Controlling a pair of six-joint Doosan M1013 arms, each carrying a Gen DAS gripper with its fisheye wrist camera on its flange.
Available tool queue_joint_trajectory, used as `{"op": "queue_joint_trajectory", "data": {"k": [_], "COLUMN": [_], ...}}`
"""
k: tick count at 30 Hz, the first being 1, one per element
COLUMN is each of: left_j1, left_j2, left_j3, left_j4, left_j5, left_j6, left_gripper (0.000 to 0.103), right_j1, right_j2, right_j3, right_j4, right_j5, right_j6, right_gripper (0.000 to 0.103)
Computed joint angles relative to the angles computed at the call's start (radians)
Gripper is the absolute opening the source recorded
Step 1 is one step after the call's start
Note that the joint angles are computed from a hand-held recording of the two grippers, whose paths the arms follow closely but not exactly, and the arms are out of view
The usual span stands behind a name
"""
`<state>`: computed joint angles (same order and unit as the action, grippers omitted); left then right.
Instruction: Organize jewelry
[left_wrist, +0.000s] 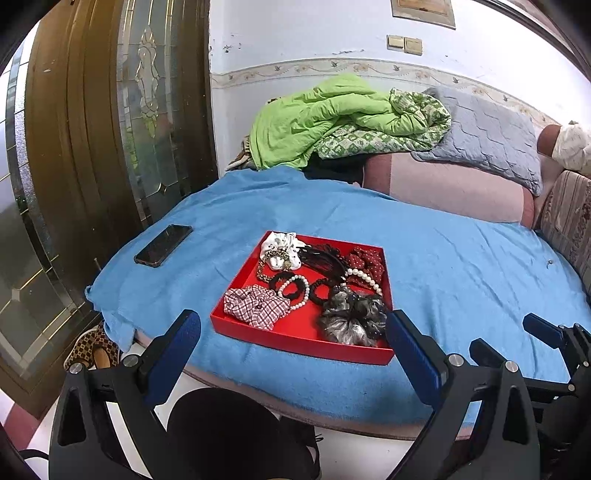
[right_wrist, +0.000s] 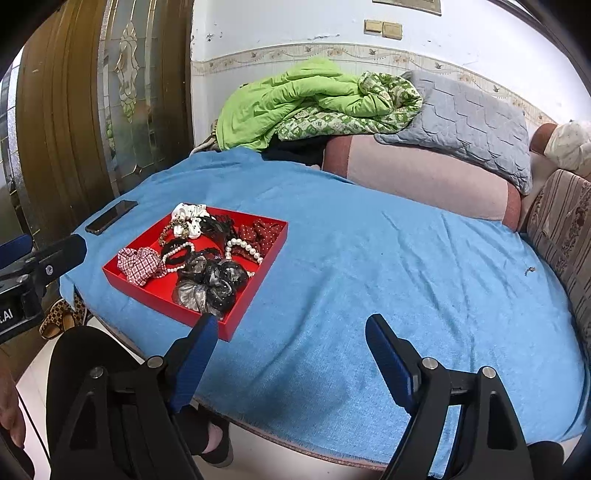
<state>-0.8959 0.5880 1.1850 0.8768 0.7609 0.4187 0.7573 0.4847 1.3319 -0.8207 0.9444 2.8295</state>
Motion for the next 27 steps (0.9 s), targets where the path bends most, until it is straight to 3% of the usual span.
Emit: {"op": "queue_joint_trajectory", "data": {"k": [10, 18, 27], "left_j1": [0.004, 0.003, -0.014], "left_j2": [0.006, 0.006, -0.016], "left_j3": [-0.008, -0.006, 0.041], "left_j4": [-0.029, -0.017, 0.153], "left_j5": [0.003, 0.008, -0.021], "left_j6": [0.014, 0.002, -0.139], "left_gripper": [0.100, 0.100, 0.100], "right_j1": [0.004, 0.013, 0.029], "right_j2": [0.006, 0.021, 0.019], "right_j3": [-0.005, -0.021, -0.016], "right_j4": [-0.020, -0.063, -0.130], "right_j5": [0.023, 0.099, 0.104], "right_j6": [0.018, 0.056, 0.083], "right_gripper": [0.086, 0.087, 0.091]}}
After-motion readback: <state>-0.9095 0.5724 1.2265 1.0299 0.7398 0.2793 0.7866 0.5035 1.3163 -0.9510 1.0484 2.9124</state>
